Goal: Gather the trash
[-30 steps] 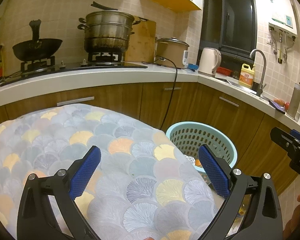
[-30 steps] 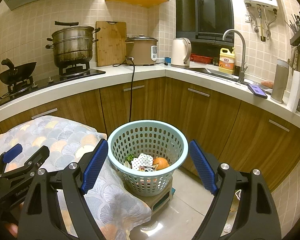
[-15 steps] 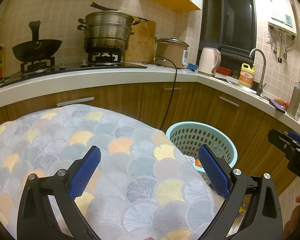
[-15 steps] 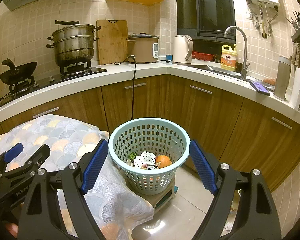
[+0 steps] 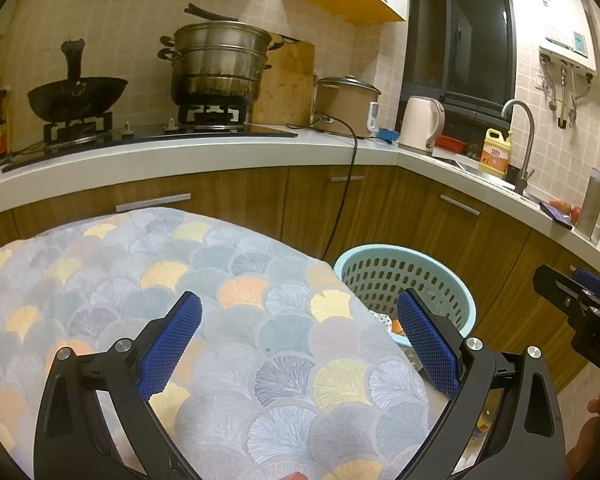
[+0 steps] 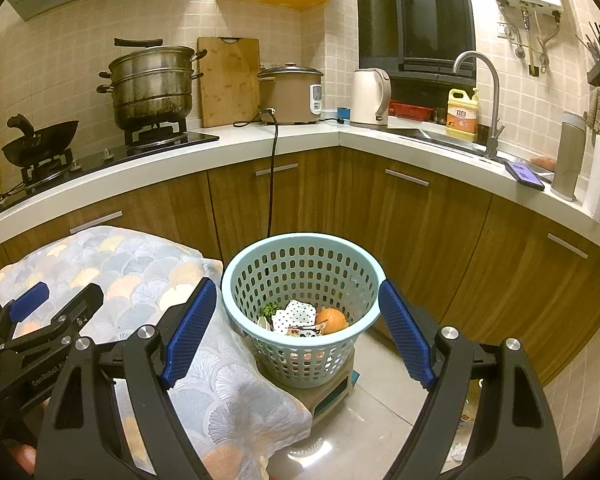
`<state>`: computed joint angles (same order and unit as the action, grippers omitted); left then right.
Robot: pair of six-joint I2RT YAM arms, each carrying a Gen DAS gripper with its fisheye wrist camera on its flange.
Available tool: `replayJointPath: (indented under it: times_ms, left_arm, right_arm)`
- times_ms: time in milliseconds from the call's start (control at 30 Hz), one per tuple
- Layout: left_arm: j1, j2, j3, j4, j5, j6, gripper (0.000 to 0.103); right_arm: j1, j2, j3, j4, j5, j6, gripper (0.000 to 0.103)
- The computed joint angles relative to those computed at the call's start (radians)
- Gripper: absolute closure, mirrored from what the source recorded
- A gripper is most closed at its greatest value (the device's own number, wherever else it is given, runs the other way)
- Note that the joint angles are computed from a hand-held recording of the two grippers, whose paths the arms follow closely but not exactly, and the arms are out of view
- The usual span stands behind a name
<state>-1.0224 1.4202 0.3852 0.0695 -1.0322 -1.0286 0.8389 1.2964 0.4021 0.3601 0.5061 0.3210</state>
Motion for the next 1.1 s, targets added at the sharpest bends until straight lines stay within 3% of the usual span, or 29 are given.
replayJointPath:
  times_ms: [367, 900, 1000, 1100]
  left_arm:
    - [-0.036, 0.12, 0.137, -0.222, -0.082, -0.079, 0.008]
    - [-0.029, 0.072, 0.111, -0.21, -0.059, -0.079, 0.008]
    - [-0.062, 0.036, 0.119, -0.28, -0.07, -0.147, 0.008]
    - [-0.118, 0.016, 0.16, -0.445, -0.107, -0.272, 0.008]
  right_arm:
    - [-0.013, 0.002, -0.008, 0.022, -0.023, -0.013, 0.024]
    - [-0.018, -0.057, -0.01, -0.012, -0.03, -0.024, 0.024]
    - [-0.002, -0.09, -0.005, -0.046, -0.02, -0.019, 0.024]
    - [0.039, -0.123, -0.001, -0.078, 0.018, -0.022, 0.024]
